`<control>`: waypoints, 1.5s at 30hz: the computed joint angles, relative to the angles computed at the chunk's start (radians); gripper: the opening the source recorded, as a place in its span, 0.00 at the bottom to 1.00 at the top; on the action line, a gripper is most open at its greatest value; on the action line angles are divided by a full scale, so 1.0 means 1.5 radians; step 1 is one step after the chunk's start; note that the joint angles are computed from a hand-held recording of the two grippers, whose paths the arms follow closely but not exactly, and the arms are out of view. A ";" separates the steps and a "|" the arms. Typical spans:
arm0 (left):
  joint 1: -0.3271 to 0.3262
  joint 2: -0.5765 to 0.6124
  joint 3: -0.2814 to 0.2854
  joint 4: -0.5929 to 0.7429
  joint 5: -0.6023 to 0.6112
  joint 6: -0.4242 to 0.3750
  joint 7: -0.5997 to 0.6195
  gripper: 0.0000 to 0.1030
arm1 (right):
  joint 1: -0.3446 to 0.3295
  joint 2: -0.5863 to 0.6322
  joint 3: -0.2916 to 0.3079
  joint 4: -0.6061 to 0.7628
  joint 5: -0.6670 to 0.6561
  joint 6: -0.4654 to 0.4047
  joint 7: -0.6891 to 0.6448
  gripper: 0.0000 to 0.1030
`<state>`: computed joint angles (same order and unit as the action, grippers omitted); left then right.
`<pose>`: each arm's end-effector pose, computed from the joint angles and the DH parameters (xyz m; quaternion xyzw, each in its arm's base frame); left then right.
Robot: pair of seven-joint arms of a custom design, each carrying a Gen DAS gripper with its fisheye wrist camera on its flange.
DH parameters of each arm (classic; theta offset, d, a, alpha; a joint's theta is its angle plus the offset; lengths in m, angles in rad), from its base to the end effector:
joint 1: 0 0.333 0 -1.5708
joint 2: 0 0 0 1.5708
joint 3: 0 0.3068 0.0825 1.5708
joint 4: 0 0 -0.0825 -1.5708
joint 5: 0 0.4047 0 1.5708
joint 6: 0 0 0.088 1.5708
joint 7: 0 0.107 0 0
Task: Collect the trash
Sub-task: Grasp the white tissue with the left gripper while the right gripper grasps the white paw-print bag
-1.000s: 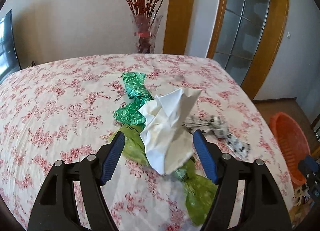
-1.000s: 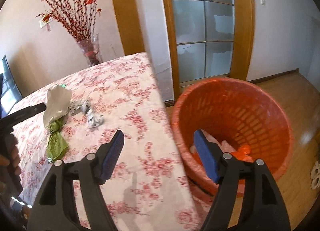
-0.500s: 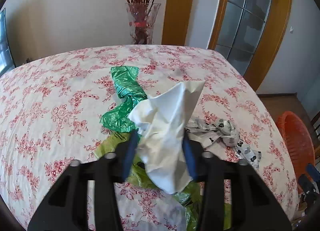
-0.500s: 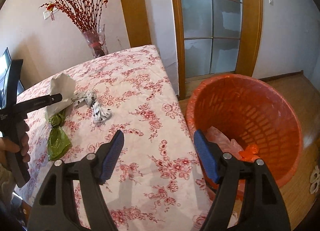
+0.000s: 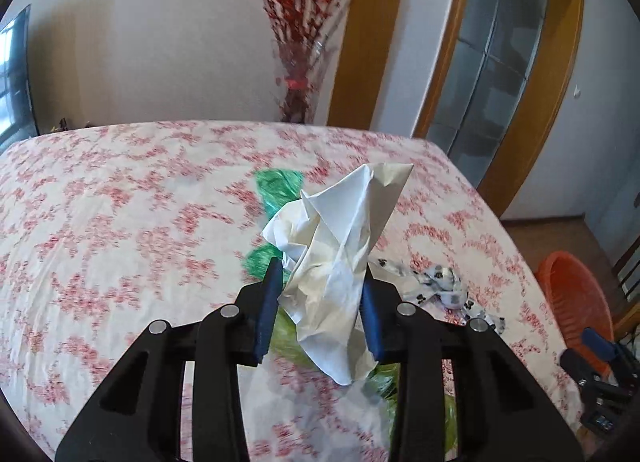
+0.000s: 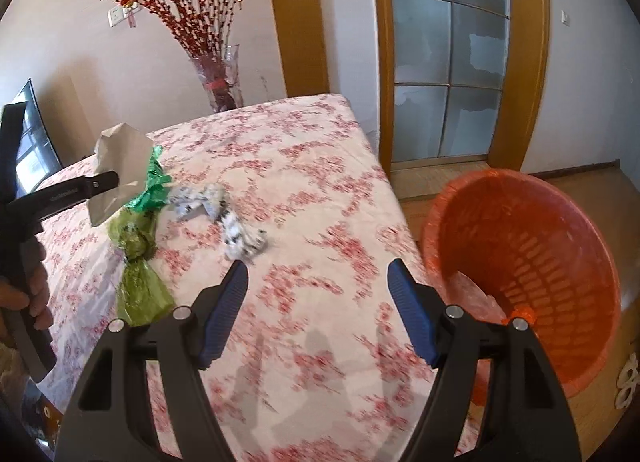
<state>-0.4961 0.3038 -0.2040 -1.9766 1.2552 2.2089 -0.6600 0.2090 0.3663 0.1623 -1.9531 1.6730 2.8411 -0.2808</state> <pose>0.5022 -0.3760 0.3063 -0.8168 0.3784 -0.2601 0.3493 0.6070 0.1762 0.2835 -0.8022 0.3998 -0.1393 0.4210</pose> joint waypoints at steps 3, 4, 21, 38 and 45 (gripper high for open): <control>-0.003 -0.034 -0.004 -0.039 0.005 -0.013 -0.031 0.35 | 0.011 0.010 0.006 0.016 -0.021 0.003 0.016 0.69; -0.002 -0.052 -0.008 -0.060 0.003 -0.021 -0.045 0.35 | 0.015 0.016 0.009 0.023 -0.033 0.005 0.029 0.68; 0.024 -0.189 -0.076 -0.238 -0.095 -0.093 -0.124 0.35 | 0.086 0.146 0.045 0.155 -0.431 0.062 0.418 0.37; 0.018 -0.153 -0.078 -0.198 -0.062 -0.060 -0.117 0.35 | -0.040 0.121 0.162 0.101 -0.445 0.132 0.393 0.14; 0.005 -0.118 -0.071 -0.146 -0.041 -0.054 -0.092 0.35 | -0.106 0.074 0.204 0.075 -0.263 0.124 0.221 0.14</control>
<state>-0.4887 0.1275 -0.3111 -2.1952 1.1937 2.1282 -0.7981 0.0495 0.4768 0.4689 -1.8406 1.2780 3.0270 0.0509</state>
